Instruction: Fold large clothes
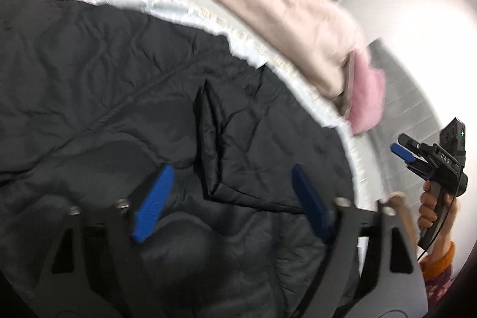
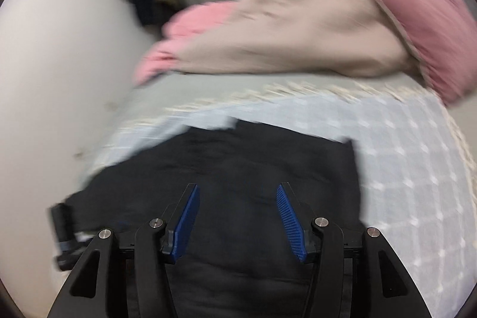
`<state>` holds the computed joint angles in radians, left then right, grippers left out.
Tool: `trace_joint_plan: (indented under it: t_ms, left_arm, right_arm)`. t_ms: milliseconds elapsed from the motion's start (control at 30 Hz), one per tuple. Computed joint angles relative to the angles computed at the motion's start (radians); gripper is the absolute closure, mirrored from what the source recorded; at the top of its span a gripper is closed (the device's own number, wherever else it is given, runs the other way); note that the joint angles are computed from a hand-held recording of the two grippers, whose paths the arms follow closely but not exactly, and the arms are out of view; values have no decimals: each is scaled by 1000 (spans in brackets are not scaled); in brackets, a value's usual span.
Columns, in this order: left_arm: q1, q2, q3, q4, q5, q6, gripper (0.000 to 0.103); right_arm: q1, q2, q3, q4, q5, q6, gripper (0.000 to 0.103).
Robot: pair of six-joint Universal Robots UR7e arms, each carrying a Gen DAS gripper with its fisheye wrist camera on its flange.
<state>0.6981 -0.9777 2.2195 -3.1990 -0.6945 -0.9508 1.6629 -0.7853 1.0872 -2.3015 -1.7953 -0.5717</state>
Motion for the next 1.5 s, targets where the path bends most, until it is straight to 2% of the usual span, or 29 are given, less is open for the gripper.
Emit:
trace_joint_plan:
  t_ms: [33,67,100,200,267,300,333,367,433,533,633,700,767,833,867,933,967,1000,1067,1167,1267,1400,1500]
  left_arm:
    - [16,12,-24,47,-6,-11,42]
    - [27,22,-44,87,-2,-23,53]
    - [35,31,-62,124,3,-29,65]
    - [45,58,-98,164,12,-15,90]
    - [42,78,-115,149,16,36,93]
    - [39,82,-129,194,25,41,93]
    - [39,83,-145,273,34,17,93]
    - [43,85,-154,315,33,1,93]
    - [41,87,-167,406,38,-28,91]
    - [20,75,-183,531,64,-64,88]
    - [-16,45,-171,603,113,-136,77]
    - [-42,34,-148,573,155,-138,61]
    - [-56,28,-149,623,185,-158,47]
    - [-54,20,-163,713,177,-206,47]
    - [-56,6,-160,763,161,-250,47]
    - [-70,-23,-163,882,141,-355,45]
    - [-83,-41,-158,934,134,-405,35]
    - [-106,-70,-142,990,134,-467,20]
    - [-152,-123,-127,1139,156,-615,12]
    - [-191,-190,-144,1360,131,-778,11]
    - [-231,-253,-145,1503,82,-926,10]
    - [-296,-345,-98,1599,39,-1114,9]
    - [-341,-412,-63,1700,13,-1245,8]
  right_arm:
    - [-16,19,-23,-9,-31,16,49]
    - [-35,28,-27,-29,-53,34,49]
    - [-53,52,-72,-19,-61,47,49]
    - [-118,102,-159,-2,-63,125,49]
    - [-151,122,-194,15,-34,183,49]
    - [-169,132,-207,23,-14,213,50]
    - [-181,148,-213,8,-26,231,55]
    - [-183,163,-204,-41,-80,219,58]
    - [-177,183,-164,-147,-186,162,65]
    - [-168,190,-113,-288,-225,74,67]
    - [-145,182,-80,-369,-289,41,67]
    - [-139,127,4,-452,-232,35,64]
    - [-138,71,89,-510,-171,27,62]
    - [-140,28,154,-537,-135,21,54]
    - [-145,8,181,-524,-127,24,52]
    - [-146,-6,193,-455,-160,39,51]
    - [-145,-9,188,-405,-184,49,51]
    - [-143,-20,195,-371,-198,55,51]
    - [-139,-55,233,-351,-195,71,51]
    - [-122,-127,308,-301,-186,102,48]
    - [-93,-190,375,-269,-200,113,40]
    - [-72,-267,476,-309,-179,118,28]
    - [-60,-314,544,-326,-172,138,27]
